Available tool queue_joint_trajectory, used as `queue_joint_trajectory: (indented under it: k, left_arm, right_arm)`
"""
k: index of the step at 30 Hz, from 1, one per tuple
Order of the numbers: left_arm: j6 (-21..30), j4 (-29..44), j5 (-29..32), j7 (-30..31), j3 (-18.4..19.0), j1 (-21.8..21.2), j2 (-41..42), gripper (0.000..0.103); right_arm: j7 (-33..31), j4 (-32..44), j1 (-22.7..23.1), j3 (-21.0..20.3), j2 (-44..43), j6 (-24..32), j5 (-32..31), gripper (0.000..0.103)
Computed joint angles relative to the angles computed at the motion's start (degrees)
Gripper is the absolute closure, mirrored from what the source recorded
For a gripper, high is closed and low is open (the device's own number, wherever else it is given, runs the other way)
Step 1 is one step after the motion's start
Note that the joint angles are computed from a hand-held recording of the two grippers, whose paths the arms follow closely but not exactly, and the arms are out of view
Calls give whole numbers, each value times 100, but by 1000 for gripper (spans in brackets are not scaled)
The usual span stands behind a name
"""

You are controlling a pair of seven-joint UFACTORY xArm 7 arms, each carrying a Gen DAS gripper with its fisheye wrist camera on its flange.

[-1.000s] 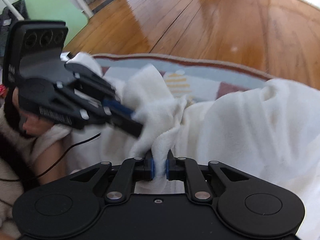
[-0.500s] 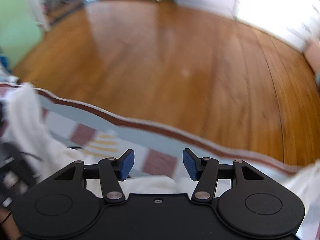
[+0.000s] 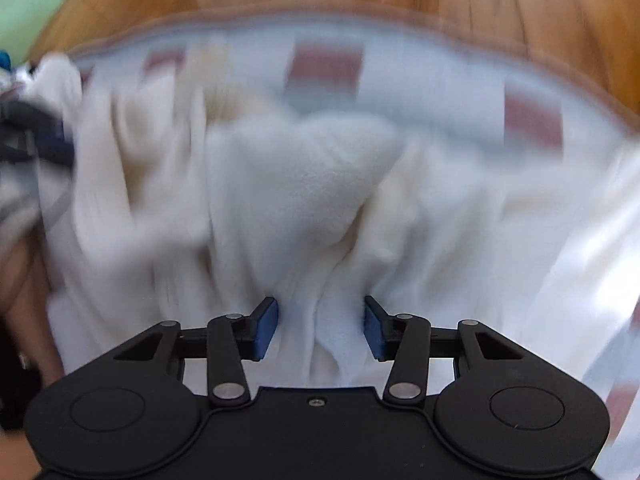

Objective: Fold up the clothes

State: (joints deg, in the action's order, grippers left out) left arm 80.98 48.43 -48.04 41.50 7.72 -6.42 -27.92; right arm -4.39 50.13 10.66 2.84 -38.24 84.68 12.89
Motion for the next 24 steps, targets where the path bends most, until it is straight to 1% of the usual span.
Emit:
queue_joint_trajectory:
  k: [2,4,5,6,8,9,11,13,14,15,17,19,20,21,22,23,24]
  left_arm:
    - [-68,-76,26,78,-75,-42,-91,85]
    - [-215,-157,57,109,-176,-104,-176,83]
    - [-287,-195,79,114,-215,-138,-211,79]
    - [-351,-227,119,109,-245,-166,-243,73]
    - [-488,-292,204,100,-302,-229,-307,65]
    - [-570,-326,261,113,-332,-261,-351,63]
    - [-703,-373,406,154,-380,-335,-460,62]
    - [-890,-449,509,255,-412,-423,-600,62]
    - [-988,-491,536,275,-424,-467,-649,60]
    - [-1086,-532,554,281,-435,-512,-682,55]
    - [-1273,-601,529,205,-459,-604,-652,50]
    - [-1506,-666,633,232,-561,-704,-659,54]
    - [-1675,-713,762,282,-657,-755,-713,76]
    - [-1953,-803,967,337,-810,-787,-895,89]
    - [-2215,-874,1070,323,-887,-829,-1091,89]
    - [-2417,-887,1128,301,-908,-875,-1230,92]
    - [-2540,-743,1043,251,-766,-925,-1237,93]
  right_arm:
    - [176,-392,-49,28,-420,-118,50,50]
    - [365,-464,-91,-13,-634,-275,165,50]
    - [403,-439,-87,-43,-698,-324,204,50]
    - [334,-359,-43,-73,-725,-337,201,50]
    - [110,-144,40,-88,-721,-339,91,50]
    - [56,-50,35,-64,-708,-383,15,50]
    - [119,50,-23,-94,-681,-579,58,48]
    - [265,54,-91,-168,-678,-845,204,47]
    - [361,19,-136,-180,-669,-1026,261,45]
    - [480,-75,-183,-164,-704,-1237,305,44]
    - [714,-381,-237,-139,-800,-1738,427,41]
    - [957,-722,-239,-138,-817,-2224,583,40]
    - [1045,-874,-259,-57,-802,-2363,490,43]
    - [1126,-989,-318,158,-806,-2519,208,61]
    - [1225,-1083,-370,411,-843,-2717,-118,64]
    - [1332,-1131,-423,742,-951,-3006,-535,76]
    - [1465,-1097,-508,1066,-1001,-3218,-970,90]
